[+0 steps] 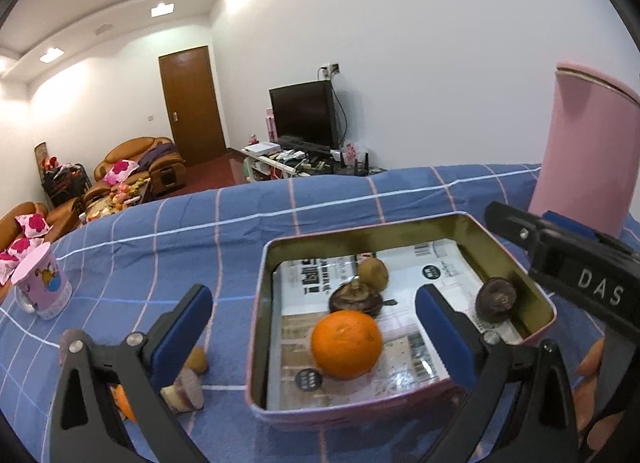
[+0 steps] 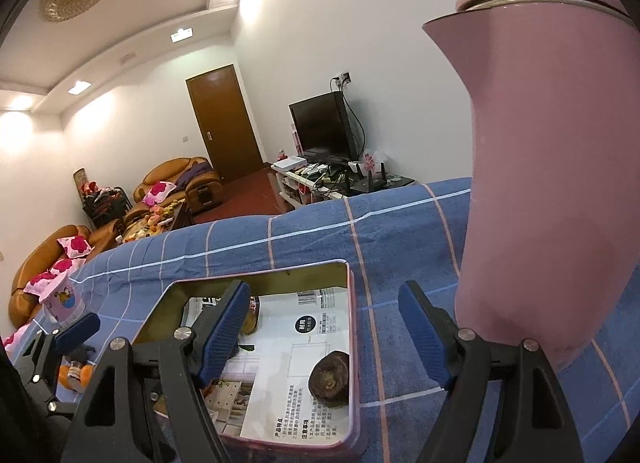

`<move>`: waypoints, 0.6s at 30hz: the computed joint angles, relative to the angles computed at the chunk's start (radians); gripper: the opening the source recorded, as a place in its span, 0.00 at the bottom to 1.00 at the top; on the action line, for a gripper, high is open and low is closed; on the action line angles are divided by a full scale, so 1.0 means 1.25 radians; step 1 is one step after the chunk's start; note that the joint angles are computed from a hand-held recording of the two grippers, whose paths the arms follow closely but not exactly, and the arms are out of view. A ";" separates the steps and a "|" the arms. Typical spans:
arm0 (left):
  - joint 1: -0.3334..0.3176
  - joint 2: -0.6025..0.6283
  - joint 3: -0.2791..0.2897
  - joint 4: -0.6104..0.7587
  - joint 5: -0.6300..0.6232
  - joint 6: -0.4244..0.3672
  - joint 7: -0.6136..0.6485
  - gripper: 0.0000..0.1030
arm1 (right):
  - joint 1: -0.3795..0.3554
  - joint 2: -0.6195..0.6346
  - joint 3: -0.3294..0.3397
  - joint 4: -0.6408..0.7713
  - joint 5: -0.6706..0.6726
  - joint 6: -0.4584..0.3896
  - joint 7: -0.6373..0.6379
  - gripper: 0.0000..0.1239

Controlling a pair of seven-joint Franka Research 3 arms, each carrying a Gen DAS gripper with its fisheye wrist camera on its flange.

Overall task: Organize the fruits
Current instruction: 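Lower the kiwi and mangosteen into the tin and open both grippers, then withdraw both grippers from the tin toward the remaining fruits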

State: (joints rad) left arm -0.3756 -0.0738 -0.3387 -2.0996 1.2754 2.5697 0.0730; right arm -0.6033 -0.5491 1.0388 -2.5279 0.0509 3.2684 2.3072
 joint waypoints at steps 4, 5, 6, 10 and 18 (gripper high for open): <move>0.006 -0.024 -0.002 -0.024 0.015 -0.009 -0.030 1.00 | -0.013 -0.037 0.016 -0.006 0.000 -0.007 0.011 0.63; 0.007 -0.030 -0.002 -0.030 0.013 -0.010 -0.033 1.00 | -0.014 -0.049 0.019 -0.009 0.000 -0.010 0.016 0.63; 0.009 -0.035 -0.002 -0.036 0.009 -0.008 -0.035 1.00 | -0.015 -0.059 0.020 -0.012 -0.001 -0.010 0.020 0.63; 0.022 -0.060 -0.002 -0.062 0.002 0.007 -0.048 1.00 | -0.015 -0.095 0.025 -0.021 -0.004 -0.022 0.041 0.63; 0.043 -0.101 -0.013 -0.106 -0.005 0.015 -0.052 1.00 | -0.004 -0.137 0.021 -0.027 -0.021 -0.062 0.096 0.63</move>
State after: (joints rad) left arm -0.3218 -0.1999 -0.3555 -2.2321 1.2697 2.5878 0.0081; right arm -0.6088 -0.7202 1.0656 -2.5615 0.0250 3.1904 2.4271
